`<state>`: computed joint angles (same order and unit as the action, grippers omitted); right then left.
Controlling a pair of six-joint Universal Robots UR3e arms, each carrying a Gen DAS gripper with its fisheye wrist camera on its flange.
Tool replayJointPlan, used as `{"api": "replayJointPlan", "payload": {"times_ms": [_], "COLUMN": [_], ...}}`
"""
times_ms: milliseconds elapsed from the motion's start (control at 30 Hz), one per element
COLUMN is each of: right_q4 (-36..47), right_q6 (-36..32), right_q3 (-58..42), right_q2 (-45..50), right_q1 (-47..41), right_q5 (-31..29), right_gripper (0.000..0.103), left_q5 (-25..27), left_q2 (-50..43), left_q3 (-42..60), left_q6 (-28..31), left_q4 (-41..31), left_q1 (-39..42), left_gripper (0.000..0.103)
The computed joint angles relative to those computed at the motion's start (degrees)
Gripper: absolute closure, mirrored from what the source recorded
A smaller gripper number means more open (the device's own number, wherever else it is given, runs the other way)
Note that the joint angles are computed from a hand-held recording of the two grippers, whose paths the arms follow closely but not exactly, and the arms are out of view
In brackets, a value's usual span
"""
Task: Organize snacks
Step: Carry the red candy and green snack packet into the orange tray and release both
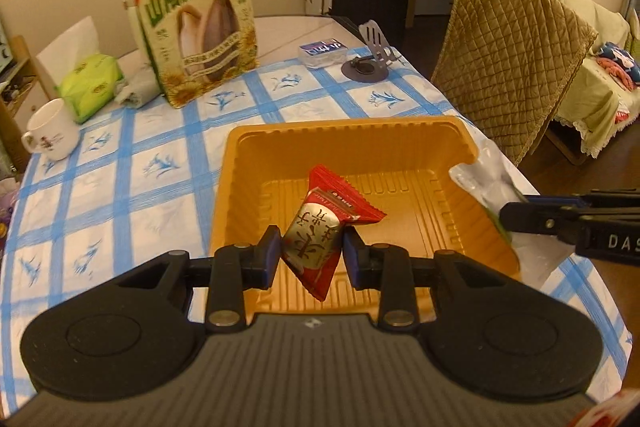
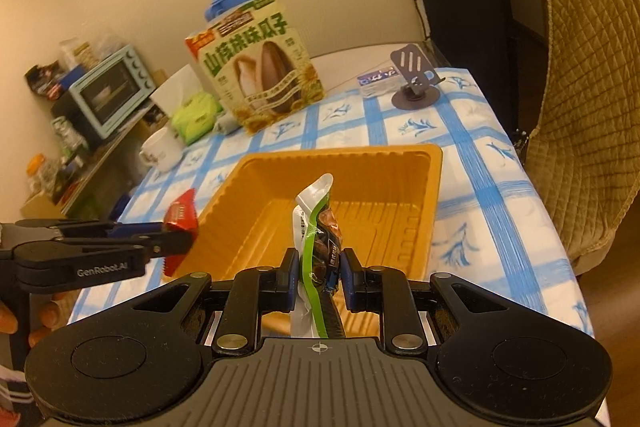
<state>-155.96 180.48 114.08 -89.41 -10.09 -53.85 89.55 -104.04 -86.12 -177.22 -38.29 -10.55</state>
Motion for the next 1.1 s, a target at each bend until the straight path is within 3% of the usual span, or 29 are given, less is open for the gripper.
{"api": "replayJointPlan", "payload": {"times_ms": [267, 567, 767, 900, 1100], "right_q4": [-4.10, -4.77, -4.94, -5.00, -4.32], "right_q6": [5.40, 7.49, 7.67, 7.69, 7.38], "right_q3": [-6.53, -8.82, -9.58, -9.94, -11.81], "right_q2": [9.66, 13.11, 14.21, 14.65, 16.48], "right_q1": [3.08, 3.77, 3.82, 3.82, 4.55], "right_q5": [-3.73, -5.33, -5.42, -5.28, -5.68], "right_gripper": [0.081, 0.081, 0.081, 0.081, 0.080], "left_q5": [-2.20, -1.77, -3.02, -3.56, -4.73], "left_q2": [-10.93, -17.63, -17.54, -15.63, -11.95], "left_q3": [10.38, 15.84, 15.37, 13.50, 9.72], "left_q6": [1.38, 1.15, 0.98, 1.38, 1.57], "left_q4": [-3.51, -6.10, -5.09, -4.27, -3.27], "left_q1": [0.09, -0.17, 0.61, 1.39, 3.11], "left_gripper": [0.073, 0.072, 0.068, 0.058, 0.056]}}
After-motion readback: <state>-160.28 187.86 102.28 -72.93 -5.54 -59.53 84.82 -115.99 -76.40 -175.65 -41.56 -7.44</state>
